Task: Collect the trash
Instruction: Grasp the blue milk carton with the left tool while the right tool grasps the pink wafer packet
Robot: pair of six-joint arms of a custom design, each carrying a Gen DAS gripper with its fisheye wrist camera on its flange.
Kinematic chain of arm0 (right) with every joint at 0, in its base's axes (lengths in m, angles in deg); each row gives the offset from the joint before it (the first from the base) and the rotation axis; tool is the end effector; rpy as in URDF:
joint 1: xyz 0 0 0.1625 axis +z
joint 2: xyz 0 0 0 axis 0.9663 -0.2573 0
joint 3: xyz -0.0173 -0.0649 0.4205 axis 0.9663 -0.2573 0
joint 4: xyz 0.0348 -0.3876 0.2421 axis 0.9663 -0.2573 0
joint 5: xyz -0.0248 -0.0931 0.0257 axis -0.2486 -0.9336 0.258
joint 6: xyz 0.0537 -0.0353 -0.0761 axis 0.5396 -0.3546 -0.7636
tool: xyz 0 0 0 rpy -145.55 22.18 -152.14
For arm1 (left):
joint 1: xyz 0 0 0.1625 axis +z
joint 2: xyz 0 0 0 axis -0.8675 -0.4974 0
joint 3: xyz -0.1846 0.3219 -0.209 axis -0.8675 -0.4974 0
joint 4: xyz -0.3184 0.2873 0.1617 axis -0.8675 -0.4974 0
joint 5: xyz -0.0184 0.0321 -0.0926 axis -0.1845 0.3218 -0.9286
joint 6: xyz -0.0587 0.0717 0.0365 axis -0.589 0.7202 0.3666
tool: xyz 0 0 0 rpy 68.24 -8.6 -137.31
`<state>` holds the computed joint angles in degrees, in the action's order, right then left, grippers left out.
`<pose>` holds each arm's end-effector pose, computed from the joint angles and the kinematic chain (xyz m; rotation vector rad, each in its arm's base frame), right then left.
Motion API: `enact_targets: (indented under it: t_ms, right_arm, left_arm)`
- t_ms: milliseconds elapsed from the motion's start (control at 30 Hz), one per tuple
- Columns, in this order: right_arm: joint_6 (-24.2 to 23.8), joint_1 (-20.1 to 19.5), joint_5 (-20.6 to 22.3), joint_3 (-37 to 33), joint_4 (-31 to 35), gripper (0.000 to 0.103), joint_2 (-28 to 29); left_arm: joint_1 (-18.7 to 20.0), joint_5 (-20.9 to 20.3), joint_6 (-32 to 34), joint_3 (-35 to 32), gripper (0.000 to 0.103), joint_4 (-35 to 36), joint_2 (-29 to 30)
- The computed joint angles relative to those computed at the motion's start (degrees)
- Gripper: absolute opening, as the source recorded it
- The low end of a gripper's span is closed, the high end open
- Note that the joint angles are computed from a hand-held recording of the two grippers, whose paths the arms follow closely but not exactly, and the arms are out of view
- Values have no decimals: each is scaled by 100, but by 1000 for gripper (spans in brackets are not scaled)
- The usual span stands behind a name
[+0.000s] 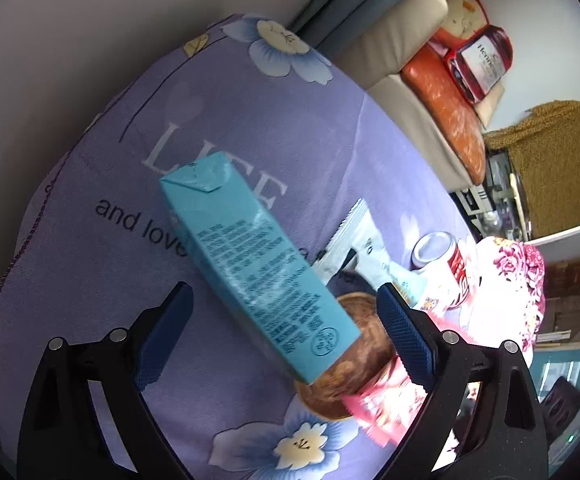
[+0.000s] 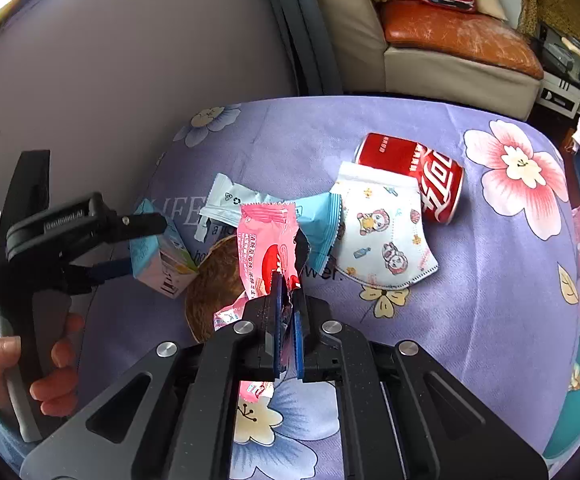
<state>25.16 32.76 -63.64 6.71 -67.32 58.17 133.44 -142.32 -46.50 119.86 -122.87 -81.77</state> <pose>0.3580 -0.8187 0.0432 0.4516 -2.6508 0.4748 -0.0569 -0.8193 0.3205 -0.5058 2.6867 -0.6597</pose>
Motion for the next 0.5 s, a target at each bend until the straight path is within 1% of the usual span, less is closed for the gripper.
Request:
enact_targets:
  t_ms: [67,100,133,167,200,267,333,367,400,467,500]
  right_arm:
    - [17,-29,7,209,-58,5,-137]
    - [24,-42,8,322,-90,5,-213]
    - [40,-51,-2,379,-105,5,-246]
    - [63,-65,-11,448,-122,5,-291]
    - [68,-74,-12,521,-162,5,-328]
    - [94,-100,16,659,-245,5,-408]
    - [118,-126,57,834,-364,5,-522]
    - [119,-136,74,925,-440,5,-576]
    - [122,-147,91,984,-496,5,-607]
    - [145,-167,136,1120,-611,5,-686]
    - [162,-176,170,1210,-678,5,-742]
  left_arm:
    - [-74,356,-22,-105,93,120,127]
    - [-96,449,-10,-101,92,137,149]
    - [-103,475,43,-80,90,145,155]
    - [-101,506,114,-60,82,155,156]
    - [-93,512,173,-28,72,202,141]
    - [-78,514,332,164,61,162,26]
    - [-46,607,420,359,46,207,-96]
    - [-13,535,444,475,44,156,-174]
    - [22,369,559,634,41,-56,-277]
    - [-22,563,714,806,40,-144,-361]
    - [-36,554,859,929,40,-276,-419]
